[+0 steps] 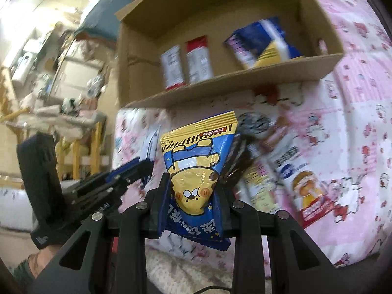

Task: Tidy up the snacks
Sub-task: 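Grasp a white stick snack with the left tool while the right tool lifts the bear bag, then lower the white stick and bear bag into the box and open both tools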

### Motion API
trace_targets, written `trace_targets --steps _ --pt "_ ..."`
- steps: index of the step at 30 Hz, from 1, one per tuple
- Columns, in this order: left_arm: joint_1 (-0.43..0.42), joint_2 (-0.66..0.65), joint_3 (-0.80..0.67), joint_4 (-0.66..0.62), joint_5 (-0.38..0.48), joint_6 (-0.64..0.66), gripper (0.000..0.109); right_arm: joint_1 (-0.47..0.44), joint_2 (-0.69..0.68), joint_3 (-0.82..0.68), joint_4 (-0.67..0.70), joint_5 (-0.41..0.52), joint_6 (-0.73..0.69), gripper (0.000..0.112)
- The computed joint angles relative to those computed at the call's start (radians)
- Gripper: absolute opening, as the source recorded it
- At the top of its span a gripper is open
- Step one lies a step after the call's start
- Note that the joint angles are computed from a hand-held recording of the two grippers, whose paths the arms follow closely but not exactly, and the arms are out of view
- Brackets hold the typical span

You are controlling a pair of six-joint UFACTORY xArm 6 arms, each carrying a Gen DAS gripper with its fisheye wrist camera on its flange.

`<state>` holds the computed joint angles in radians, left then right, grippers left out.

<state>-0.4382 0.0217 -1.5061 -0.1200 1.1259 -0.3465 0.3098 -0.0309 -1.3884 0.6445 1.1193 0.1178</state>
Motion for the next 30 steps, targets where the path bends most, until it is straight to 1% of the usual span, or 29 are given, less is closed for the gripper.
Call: trace_targets --steps 2,4,8,9,11,14,19,25,28,30 --pt "-0.001 -0.036 0.012 0.02 -0.019 -0.006 0.01 0.006 -0.003 -0.006 0.014 -0.008 -0.028 0.032" --pt "-0.009 -0.055 0.008 0.053 -0.038 -0.018 0.01 0.008 -0.016 -0.003 0.035 -0.036 -0.057 0.032" --pt "-0.016 -0.042 -0.055 0.098 -0.06 -0.039 0.01 0.003 -0.039 0.011 0.093 -0.112 -0.103 0.032" --pt "-0.016 -0.03 -0.078 0.112 -0.065 -0.039 0.01 0.0 -0.048 0.017 0.116 -0.144 -0.121 0.032" --pt "-0.017 0.003 -0.137 0.148 -0.07 -0.029 0.01 -0.004 -0.059 0.023 0.138 -0.201 -0.139 0.032" --pt "-0.009 0.055 -0.224 0.17 -0.058 -0.014 0.01 -0.015 -0.054 0.011 0.16 -0.256 -0.149 0.032" --pt "0.0 0.164 -0.386 0.178 -0.016 0.002 0.01 -0.043 -0.004 -0.054 0.16 -0.293 -0.169 0.032" --pt "-0.004 0.282 -0.521 0.174 0.003 0.017 0.01 -0.063 0.076 -0.112 0.088 -0.357 -0.106 0.032" --pt "-0.008 0.348 -0.586 0.175 0.011 0.029 0.01 -0.07 0.12 -0.138 0.035 -0.368 -0.085 0.032" --pt "-0.011 0.388 -0.622 0.181 0.01 0.041 0.01 -0.082 0.141 -0.148 0.029 -0.359 -0.08 0.032"
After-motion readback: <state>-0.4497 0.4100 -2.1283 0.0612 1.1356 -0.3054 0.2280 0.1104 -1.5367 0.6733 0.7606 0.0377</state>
